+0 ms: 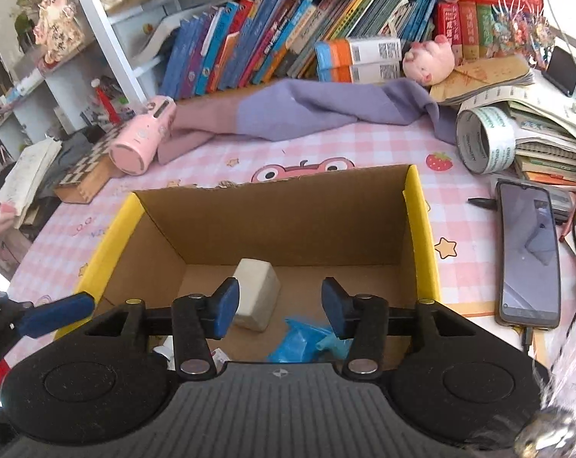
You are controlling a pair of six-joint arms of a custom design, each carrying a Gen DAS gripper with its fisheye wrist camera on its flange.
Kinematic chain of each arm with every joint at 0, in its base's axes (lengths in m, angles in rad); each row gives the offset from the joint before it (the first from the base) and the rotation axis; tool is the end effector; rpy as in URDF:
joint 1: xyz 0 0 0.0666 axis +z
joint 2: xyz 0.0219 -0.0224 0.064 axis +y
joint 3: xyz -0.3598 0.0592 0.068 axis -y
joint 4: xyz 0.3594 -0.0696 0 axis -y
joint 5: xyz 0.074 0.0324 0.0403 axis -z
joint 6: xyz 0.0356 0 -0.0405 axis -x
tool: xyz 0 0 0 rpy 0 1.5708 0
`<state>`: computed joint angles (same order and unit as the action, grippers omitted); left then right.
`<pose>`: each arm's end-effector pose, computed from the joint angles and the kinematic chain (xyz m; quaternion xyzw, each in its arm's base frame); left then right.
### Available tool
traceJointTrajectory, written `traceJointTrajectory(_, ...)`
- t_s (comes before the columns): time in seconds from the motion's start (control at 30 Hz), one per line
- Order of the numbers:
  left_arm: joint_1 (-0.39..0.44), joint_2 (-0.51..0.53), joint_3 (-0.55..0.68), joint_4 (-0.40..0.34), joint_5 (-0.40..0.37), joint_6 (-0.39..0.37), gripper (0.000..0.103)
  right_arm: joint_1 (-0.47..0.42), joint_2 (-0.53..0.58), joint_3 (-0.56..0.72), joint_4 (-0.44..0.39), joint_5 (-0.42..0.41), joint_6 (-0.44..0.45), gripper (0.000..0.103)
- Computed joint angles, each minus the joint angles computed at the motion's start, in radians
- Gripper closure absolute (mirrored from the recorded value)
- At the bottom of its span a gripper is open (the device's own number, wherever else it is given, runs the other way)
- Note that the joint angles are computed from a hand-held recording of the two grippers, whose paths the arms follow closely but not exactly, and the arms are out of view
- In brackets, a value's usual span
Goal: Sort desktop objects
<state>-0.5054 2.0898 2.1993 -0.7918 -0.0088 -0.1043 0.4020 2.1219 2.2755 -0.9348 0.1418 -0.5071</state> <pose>0.6138 -0.3398 0.3793 0.2692 0.8619 -0.0817 0.4220 0.6471 0.2692 0.3794 0.0756 0.9181 0.1097 0.3734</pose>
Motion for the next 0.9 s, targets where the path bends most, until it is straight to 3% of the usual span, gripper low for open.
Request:
traceJointTrajectory(0.4, 0.009, -0.164, -0.241, 0.210, -0.051, -0.014, 0.019, 0.062, -0.167, -0.255, 0.185, 0.162, 0.077, 0.056)
traceJointTrajectory(0.8, 0.060, -0.357, -0.533, 0.379, -0.082, 0.015, 0.004, 0.175, -0.227, -0.333, 0.217, 0.362, 0.000, 0.056)
traceJointTrajectory(0.9, 0.081, -0.403, -0.591, 0.376, -0.064, 0.022, 0.004, 0.219, -0.237, -0.342, 0.186, 0.434, -0.045, 0.056)
